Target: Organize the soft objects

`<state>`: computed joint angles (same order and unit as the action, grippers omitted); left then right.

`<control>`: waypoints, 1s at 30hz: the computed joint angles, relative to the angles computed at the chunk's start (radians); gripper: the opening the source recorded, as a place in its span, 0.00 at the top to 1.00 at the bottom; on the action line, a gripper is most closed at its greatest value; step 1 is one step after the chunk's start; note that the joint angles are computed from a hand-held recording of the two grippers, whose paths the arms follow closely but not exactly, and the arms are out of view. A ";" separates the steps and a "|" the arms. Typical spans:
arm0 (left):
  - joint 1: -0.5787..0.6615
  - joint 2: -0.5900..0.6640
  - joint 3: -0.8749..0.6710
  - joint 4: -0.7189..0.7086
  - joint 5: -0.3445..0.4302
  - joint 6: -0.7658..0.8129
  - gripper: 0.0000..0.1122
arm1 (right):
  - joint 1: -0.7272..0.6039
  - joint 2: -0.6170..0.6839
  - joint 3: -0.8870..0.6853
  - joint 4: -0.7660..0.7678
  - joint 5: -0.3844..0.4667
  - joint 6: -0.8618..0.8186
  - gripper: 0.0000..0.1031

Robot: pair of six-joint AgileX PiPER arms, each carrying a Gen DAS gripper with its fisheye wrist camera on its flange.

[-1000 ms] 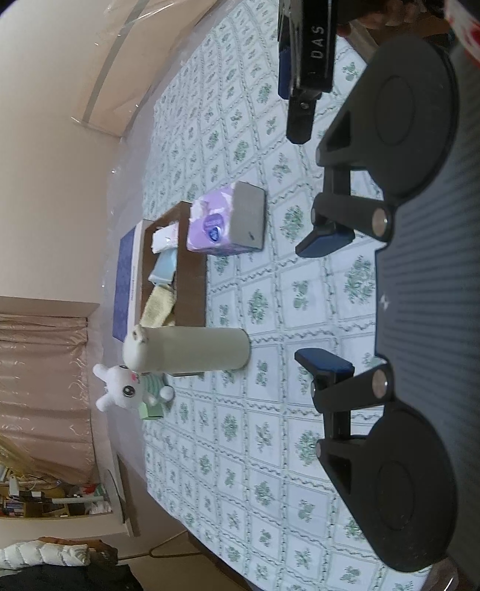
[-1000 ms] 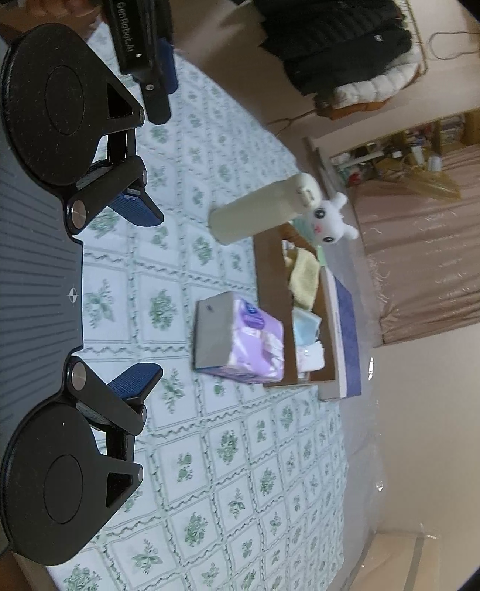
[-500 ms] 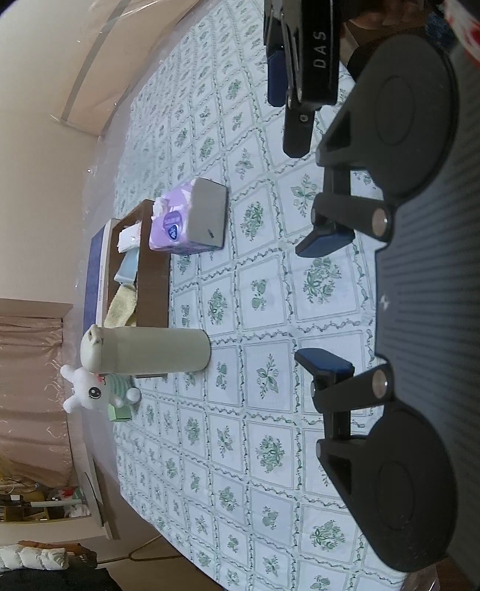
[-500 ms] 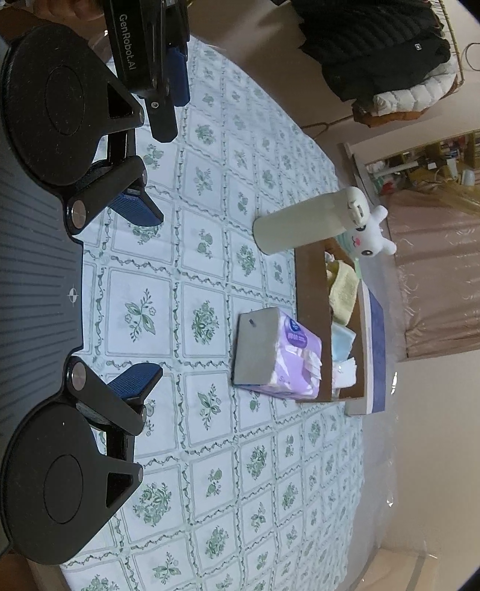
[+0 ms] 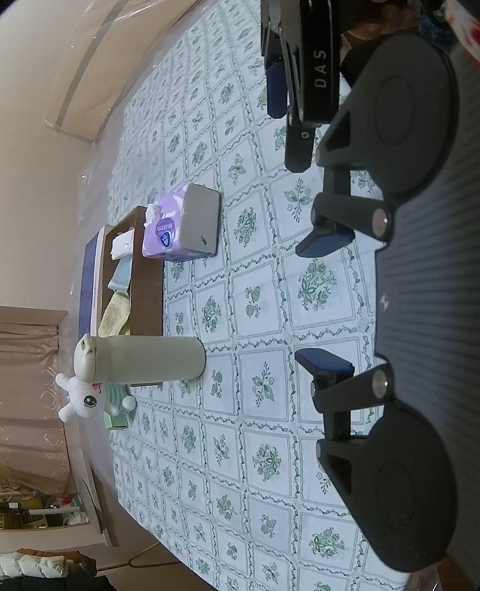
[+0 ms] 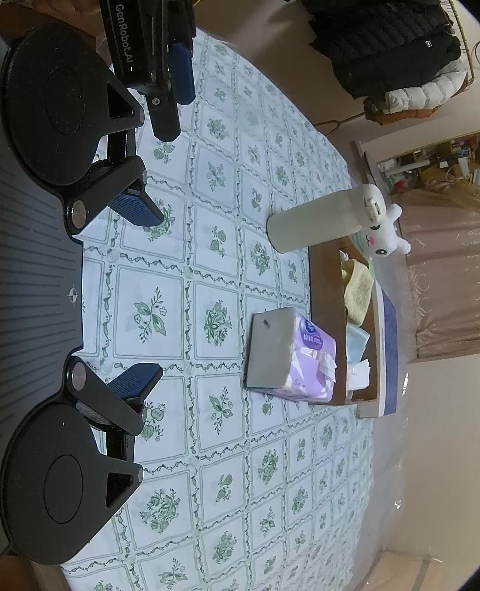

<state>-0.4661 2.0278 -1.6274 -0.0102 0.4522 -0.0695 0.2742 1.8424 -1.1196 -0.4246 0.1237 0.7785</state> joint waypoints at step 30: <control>0.001 0.013 -0.010 -0.012 0.005 0.014 0.54 | -0.004 0.012 -0.009 0.052 -0.003 -0.050 0.22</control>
<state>-0.4650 2.0405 -1.6369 -0.0217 0.4573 -0.0555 0.2698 1.8545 -1.1288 -0.3729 0.1205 0.7286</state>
